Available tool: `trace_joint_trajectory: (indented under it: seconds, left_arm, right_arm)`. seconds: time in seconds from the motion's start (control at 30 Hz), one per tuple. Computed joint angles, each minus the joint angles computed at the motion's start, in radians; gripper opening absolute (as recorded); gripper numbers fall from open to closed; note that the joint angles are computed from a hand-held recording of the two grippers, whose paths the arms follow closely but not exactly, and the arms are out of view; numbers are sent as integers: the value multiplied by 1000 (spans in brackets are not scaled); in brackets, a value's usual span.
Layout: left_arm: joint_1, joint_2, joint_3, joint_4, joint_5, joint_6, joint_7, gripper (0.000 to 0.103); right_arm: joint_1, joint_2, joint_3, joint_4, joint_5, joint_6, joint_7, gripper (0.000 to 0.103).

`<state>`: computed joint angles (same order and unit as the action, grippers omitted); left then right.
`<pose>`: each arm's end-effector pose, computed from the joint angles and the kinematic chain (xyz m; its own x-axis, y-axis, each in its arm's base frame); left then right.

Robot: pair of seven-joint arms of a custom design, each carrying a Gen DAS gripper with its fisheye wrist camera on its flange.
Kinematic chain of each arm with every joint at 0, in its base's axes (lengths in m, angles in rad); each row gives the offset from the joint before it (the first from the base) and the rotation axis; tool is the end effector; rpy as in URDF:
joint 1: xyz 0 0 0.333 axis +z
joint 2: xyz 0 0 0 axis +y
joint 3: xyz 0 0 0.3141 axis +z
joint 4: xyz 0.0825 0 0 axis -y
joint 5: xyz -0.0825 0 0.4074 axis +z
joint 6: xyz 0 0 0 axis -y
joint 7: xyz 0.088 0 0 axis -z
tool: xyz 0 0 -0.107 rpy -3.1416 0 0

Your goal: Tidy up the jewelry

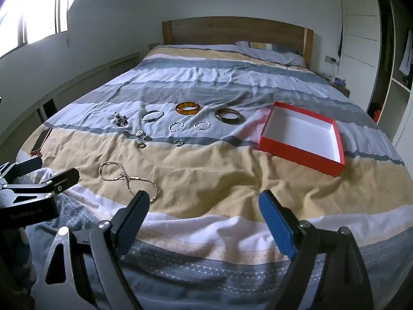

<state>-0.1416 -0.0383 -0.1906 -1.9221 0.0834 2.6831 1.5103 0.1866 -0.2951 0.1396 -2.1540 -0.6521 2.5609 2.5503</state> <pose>0.5862 -0.2069 0.5910 -0.3101 -0.9497 -0.0432 -0.6526 0.2457 -0.7168 0.5043 0.1878 0.5910 -0.1994 -0.9791 -0.0388 -0.6251 0.1576 -0.7645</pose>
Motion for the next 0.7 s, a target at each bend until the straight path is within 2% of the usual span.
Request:
trace_joint_trajectory:
  seconds: [0.27, 0.47, 0.7]
  left_arm:
    - [-3, 3, 1, 1, -27, -15, 33, 102]
    - [-3, -6, -5, -25, 18, 15, -19, 102]
    - [-5, 10, 2, 13, -65, -48, 39, 102]
  right_arm:
    - [-2, -4, -3, -5, 10, 9, -3, 87]
    - [-4, 0, 3, -2, 1, 1, 7, 87]
    - [-5, -1, -1, -6, 0, 9, 7, 87]
